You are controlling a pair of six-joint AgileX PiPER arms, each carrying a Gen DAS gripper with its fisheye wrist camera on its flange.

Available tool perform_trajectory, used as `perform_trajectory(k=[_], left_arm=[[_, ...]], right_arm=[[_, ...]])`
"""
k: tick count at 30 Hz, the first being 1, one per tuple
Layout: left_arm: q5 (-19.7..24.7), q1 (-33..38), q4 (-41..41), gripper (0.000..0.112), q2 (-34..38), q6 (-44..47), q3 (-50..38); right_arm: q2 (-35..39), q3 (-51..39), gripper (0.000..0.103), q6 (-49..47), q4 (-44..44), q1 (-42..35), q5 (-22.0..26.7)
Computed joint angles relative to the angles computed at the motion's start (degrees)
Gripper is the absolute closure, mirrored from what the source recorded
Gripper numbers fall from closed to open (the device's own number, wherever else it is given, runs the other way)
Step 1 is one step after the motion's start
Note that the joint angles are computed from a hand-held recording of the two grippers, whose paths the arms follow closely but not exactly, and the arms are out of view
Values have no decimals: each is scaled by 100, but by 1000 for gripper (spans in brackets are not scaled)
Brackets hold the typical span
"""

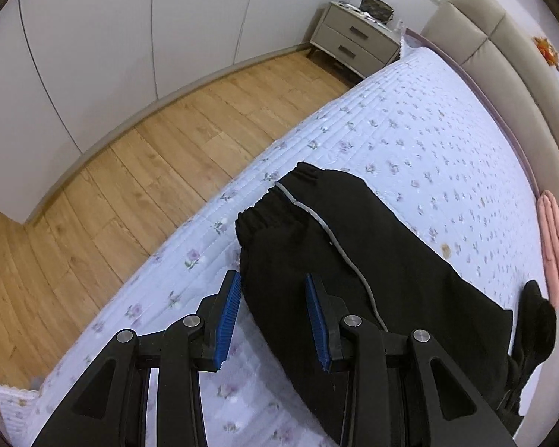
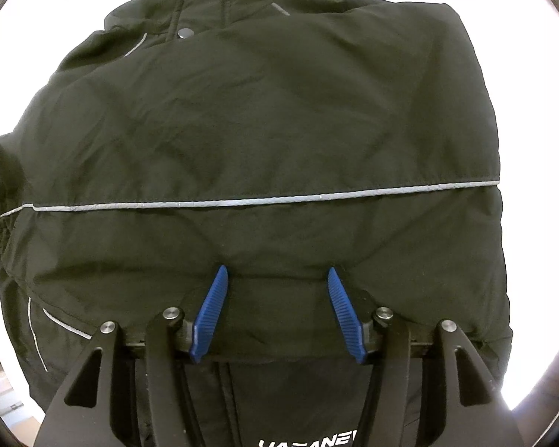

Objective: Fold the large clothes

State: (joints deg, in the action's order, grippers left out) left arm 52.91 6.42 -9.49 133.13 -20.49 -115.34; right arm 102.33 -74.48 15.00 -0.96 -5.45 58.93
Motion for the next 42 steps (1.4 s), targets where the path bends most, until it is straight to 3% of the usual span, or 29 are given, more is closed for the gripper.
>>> perform_trajectory(k=[7, 8, 9, 13, 24, 31, 42], left_arm=[[-51, 66, -289, 75, 292, 174, -212], [-119, 47, -265, 79, 267, 201, -160], [-180, 2, -137, 91, 227, 165, -105], [-503, -98, 106, 102, -117, 147, 332], [-1122, -1339, 2136, 105, -2241, -761, 2068], [-550, -3131, 3984, 106, -2886, -1919, 2220], [454, -5368, 4561, 107, -2383, -2555, 882]], right_arm=[[29, -22, 42, 121, -99, 142, -7], [25, -16, 42, 136, -110, 157, -19], [19, -8, 42, 157, -118, 175, -33], [16, 10, 42, 187, -132, 218, -71], [-50, 136, 41, -166, 10, 139, -172], [-156, 275, 41, -755, 146, 0, -342], [-481, 265, 41, -2269, 996, -744, 40]])
